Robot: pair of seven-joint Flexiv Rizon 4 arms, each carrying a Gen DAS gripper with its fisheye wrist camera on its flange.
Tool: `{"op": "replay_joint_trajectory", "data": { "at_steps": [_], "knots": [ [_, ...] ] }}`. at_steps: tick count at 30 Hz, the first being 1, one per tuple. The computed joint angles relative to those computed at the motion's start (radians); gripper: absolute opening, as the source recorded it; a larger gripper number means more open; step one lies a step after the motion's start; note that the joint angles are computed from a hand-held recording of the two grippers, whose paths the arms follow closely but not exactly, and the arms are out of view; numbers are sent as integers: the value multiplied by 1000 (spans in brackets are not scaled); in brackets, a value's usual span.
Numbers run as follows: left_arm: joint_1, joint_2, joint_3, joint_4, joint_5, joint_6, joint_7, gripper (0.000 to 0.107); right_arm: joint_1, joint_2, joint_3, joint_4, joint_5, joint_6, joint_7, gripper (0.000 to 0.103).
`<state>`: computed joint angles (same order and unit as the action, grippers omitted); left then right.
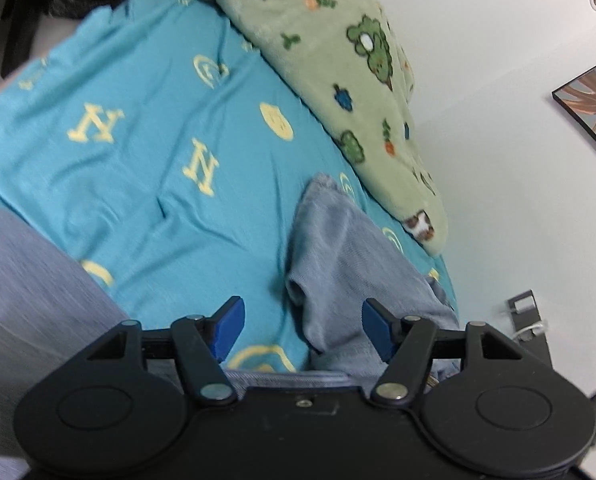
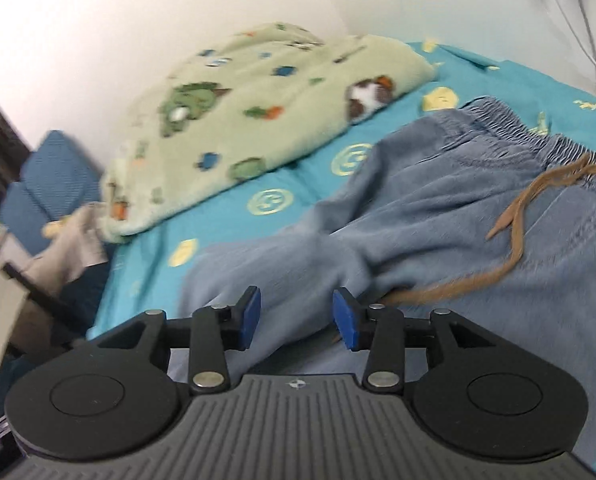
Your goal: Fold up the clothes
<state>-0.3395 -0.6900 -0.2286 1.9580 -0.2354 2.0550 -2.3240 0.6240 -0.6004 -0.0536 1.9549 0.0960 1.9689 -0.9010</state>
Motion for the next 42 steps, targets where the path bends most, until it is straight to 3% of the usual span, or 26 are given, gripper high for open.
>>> {"op": "replay_joint_trajectory", "data": {
  "at_steps": [3,5,8,10,13,15,20,22,25,26,29,33,35,37,40,42],
  "knots": [
    [-61,-14,49,-23,-82,-3,-8,58,-27,14,53,34,7,56,11,44],
    [-22,-31,5,-41,-66,1,-36,58,-99,-3,122,17,-43,66,33,44],
    [17,-71,-46,-83,-37,12,-82,57,-146,-23,160,4,-72,79,67,45],
    [-2,-90,-31,-113,-59,5,-95,57,-226,-45,232,-1,-138,88,113,45],
    [-22,-113,-14,-151,-100,-17,-116,55,-252,-58,241,-2,-175,92,152,46],
    [3,-145,-44,-179,-77,-7,-136,54,-310,-76,291,0,-219,115,202,46],
    [20,-212,-77,-265,-55,-31,-167,40,-390,-101,339,8,-321,147,321,46],
    [-25,-223,-29,-294,-103,-42,-168,27,-403,-107,341,10,-349,164,355,46],
    [-155,-231,118,-322,-242,-24,-147,10,-390,-106,316,13,-363,182,382,46],
    [-177,-242,139,-327,-271,17,-143,10,-390,-107,313,13,-370,185,392,46],
    [-160,-265,114,-351,-289,53,-121,10,-408,-117,321,14,-407,197,428,46],
    [-133,-306,88,-440,-262,-6,-76,20,-411,-124,310,11,-446,200,451,47],
    [-222,-316,194,-483,-387,-66,-1,18,-414,-132,308,6,-468,192,457,47],
    [-312,-324,307,-501,-512,-97,34,4,-420,-141,310,-2,-496,173,462,47],
    [-426,-312,445,-479,-655,-65,100,3,-427,-149,315,-10,-532,144,459,47],
    [-453,-275,474,-434,-690,-14,141,3,-428,-152,316,-13,-542,138,451,47]
  ]
}}
